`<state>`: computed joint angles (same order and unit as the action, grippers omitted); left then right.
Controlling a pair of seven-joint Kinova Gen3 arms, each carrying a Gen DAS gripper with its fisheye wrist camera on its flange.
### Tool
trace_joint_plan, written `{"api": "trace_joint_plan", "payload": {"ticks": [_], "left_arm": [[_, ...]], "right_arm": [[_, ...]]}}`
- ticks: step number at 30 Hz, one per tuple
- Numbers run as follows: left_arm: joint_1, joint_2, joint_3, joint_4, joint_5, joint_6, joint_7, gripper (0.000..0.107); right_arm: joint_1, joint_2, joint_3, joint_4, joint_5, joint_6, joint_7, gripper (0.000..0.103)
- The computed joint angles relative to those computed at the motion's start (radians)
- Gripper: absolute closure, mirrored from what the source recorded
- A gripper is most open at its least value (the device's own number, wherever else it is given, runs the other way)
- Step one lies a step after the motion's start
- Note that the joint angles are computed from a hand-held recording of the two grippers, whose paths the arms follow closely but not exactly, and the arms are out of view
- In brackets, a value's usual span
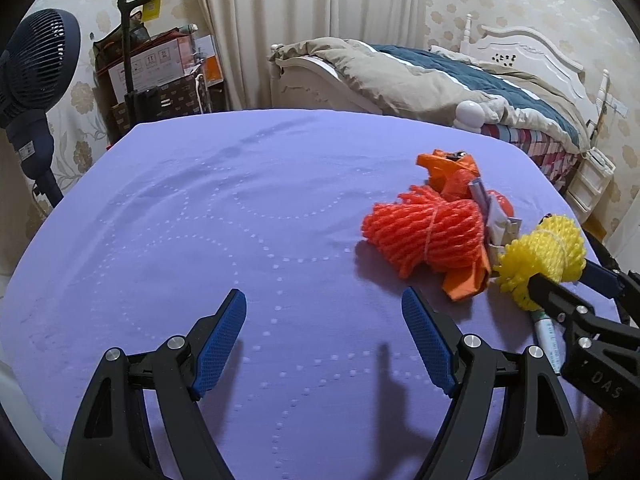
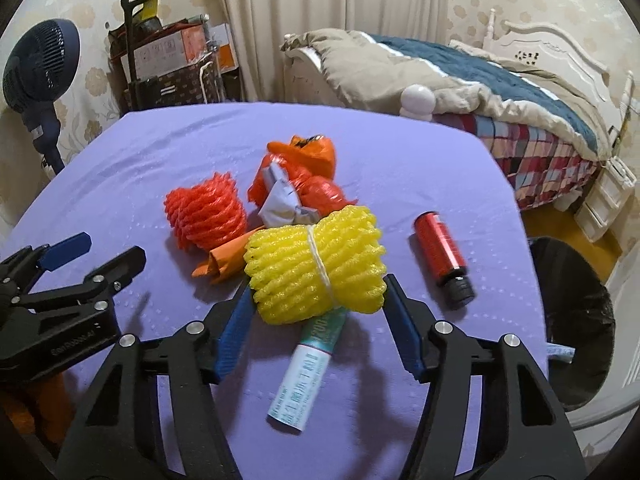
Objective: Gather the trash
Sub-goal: 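Grasp the red foam net with the left tool while the right tool grasps the yellow foam net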
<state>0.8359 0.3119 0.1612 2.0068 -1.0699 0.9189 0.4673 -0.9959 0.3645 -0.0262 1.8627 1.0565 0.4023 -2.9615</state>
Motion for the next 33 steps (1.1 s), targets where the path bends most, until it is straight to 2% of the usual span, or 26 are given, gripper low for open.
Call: {"api": "trace_joint_plan", "payload": {"ticks": [5,9,16,26,33], "left_arm": [[0.001,0.006,0.0,-0.018,-0.005,-0.007,-0.012,0.03],[0.004,0.007,-0.003,-0.03,-0.012,-0.017,-0.014,0.03],[0.013,0.024,-0.009,-0.073,-0.023,-0.024,-0.039,0.03],[0.015,0.075,-0.044,-0.162,-0.026,-0.033,-0.102,0.029],[-0.009,0.108,-0.077,-0.199,0.067,-0.031,-0.178,0.029]], "right_arm": [[0.003,-0.039,0.015,0.045,0.062,-0.006,-0.086,0.044],[0.018,-0.066,0.003,0.08,0.137,0.031,-0.178,0.044],[0.104,-0.094,-0.04,0.134,0.192,0.068,-0.279,0.044],[0.208,-0.095,-0.104,0.167,0.247,0.05,-0.357,0.044],[0.225,-0.086,-0.112,0.169,0.252,0.017,-0.351,0.044]]}}
